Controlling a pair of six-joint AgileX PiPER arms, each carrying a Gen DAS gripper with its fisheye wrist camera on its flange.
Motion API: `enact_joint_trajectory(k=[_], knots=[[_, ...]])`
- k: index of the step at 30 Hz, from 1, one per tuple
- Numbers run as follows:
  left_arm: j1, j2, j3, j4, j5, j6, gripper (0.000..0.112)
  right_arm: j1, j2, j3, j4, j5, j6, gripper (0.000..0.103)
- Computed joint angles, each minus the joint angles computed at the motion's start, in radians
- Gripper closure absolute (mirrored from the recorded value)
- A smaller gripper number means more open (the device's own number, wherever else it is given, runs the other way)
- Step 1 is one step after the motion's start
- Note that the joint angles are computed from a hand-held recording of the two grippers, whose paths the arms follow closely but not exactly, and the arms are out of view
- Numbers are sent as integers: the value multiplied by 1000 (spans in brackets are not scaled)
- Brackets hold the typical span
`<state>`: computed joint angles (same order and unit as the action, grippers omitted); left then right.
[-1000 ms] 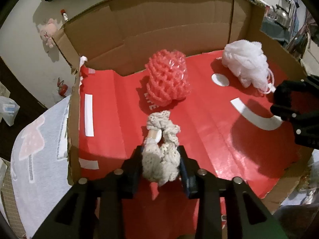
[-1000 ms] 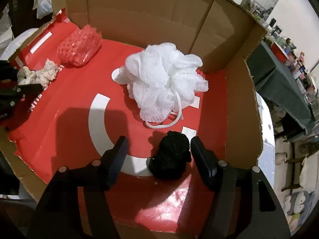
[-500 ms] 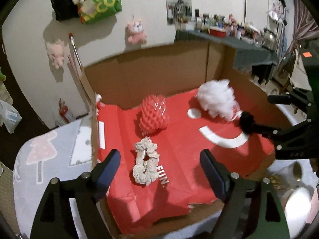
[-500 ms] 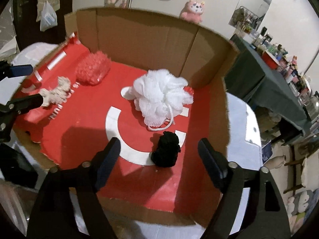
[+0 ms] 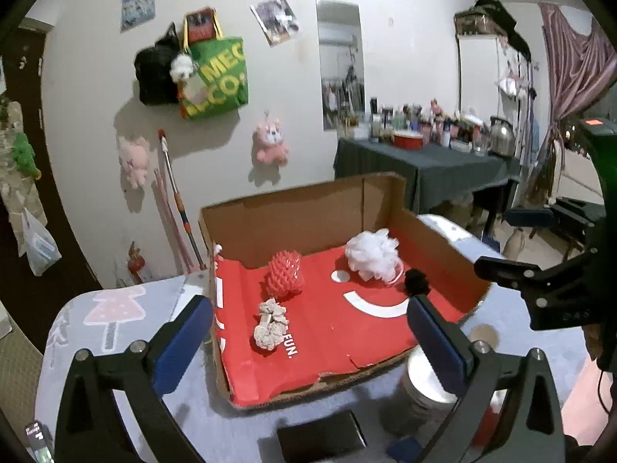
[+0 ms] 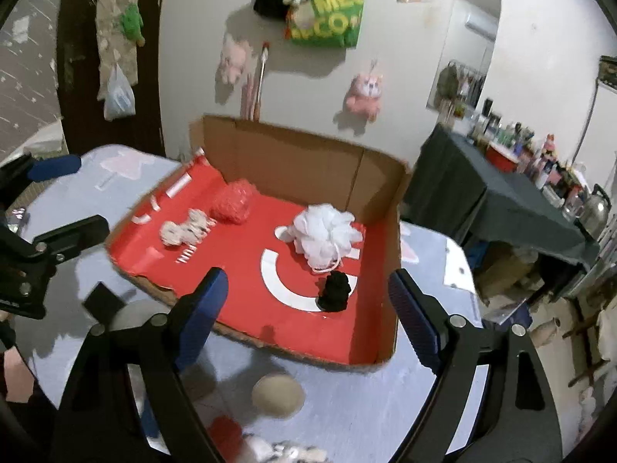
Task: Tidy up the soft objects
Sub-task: 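Withdraw both grippers from the box toward the remaining table items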
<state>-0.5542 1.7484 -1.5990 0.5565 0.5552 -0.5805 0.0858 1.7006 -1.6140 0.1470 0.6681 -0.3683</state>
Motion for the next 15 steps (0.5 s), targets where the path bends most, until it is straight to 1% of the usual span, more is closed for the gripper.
enact_joint_trajectory(k=[3,6,7,8,11,12,13,15], knots=[[-34,-78,104,110,-36,-144,10,-3,-106,130,46,-70,-30,12],[-75,-147,207,291,-58,-350,10,2,-217,274,71,-158,-38,12],[-95,-169,243,367,-54,-433,9,1,-245,311,89,-182,-48,12],[-112,-186,272,428,-48,-500,9,3,-288,371,110,-223,-59,12],[-168,-239,369,602,-29,-698,9,24,-376,503,60,-322,5,12],[-178,-249,389,633,-26,-740,9,31,-393,529,26,-342,40,11],[-193,-263,423,686,-25,-806,9,46,-426,583,-43,-381,116,11],[-221,-278,470,760,-11,-898,9,56,-464,651,-100,-431,182,11]])
